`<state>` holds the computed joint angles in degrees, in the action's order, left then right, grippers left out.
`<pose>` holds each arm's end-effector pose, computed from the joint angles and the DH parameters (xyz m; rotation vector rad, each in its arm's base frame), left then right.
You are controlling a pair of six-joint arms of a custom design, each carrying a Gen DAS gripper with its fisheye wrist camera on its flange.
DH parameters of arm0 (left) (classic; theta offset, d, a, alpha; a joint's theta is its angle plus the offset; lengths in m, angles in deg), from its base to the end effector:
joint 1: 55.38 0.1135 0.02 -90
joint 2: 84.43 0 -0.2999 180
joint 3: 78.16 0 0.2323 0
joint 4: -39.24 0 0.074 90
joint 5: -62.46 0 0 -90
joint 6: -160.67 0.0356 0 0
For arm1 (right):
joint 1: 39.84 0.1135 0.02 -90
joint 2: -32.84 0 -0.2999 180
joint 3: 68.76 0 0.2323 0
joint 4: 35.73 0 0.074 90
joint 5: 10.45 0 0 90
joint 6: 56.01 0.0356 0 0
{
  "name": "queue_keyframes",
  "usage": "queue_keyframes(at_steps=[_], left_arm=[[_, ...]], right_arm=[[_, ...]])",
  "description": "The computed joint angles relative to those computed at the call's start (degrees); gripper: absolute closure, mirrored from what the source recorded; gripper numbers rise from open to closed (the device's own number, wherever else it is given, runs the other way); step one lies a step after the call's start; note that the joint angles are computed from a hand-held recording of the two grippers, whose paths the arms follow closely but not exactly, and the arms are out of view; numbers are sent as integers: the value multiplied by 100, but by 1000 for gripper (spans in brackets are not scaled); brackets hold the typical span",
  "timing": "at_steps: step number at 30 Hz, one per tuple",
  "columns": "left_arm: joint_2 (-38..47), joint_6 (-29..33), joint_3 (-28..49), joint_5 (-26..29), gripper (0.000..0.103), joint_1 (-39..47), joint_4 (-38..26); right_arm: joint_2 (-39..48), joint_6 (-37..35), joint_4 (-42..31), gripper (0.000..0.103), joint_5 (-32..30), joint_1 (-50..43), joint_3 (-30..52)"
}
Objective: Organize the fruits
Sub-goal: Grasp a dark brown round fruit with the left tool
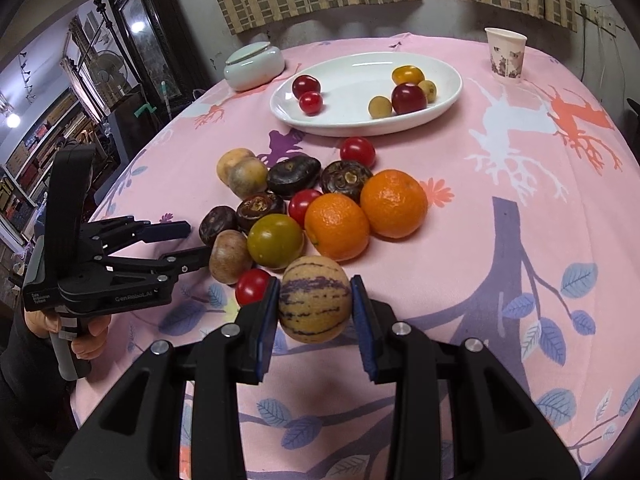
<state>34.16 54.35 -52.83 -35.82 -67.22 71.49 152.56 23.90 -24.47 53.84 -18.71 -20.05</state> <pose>0.2000 -0.0367 0.0494 -0.1512 2.6129 0.0191 0.2721 0.1217 0.0627 -0.8494 2.4476 0.6546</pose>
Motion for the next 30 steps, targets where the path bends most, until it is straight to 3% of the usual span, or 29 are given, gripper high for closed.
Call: queue_keyframes(at_steps=[8, 12, 14, 19, 23, 30], left_arm=[[57, 177, 393, 60, 45, -1, -287], [39, 305, 507, 182, 50, 119, -412], [-15, 235, 512, 146, 59, 145, -487], [-78, 140, 338, 116, 59, 182, -295], [-549, 85, 31, 50, 59, 40, -241], [-1840, 74, -348, -102, 59, -158, -865]], right_arm=[[59, -34, -23, 68, 31, 28, 27], [94, -23, -7, 68, 84, 47, 37], [98, -15, 13, 68, 132, 60, 36], [69, -43, 58, 68, 147, 74, -3], [85, -21, 106, 68, 181, 52, -11], [-147, 132, 286, 68, 191, -33, -157]])
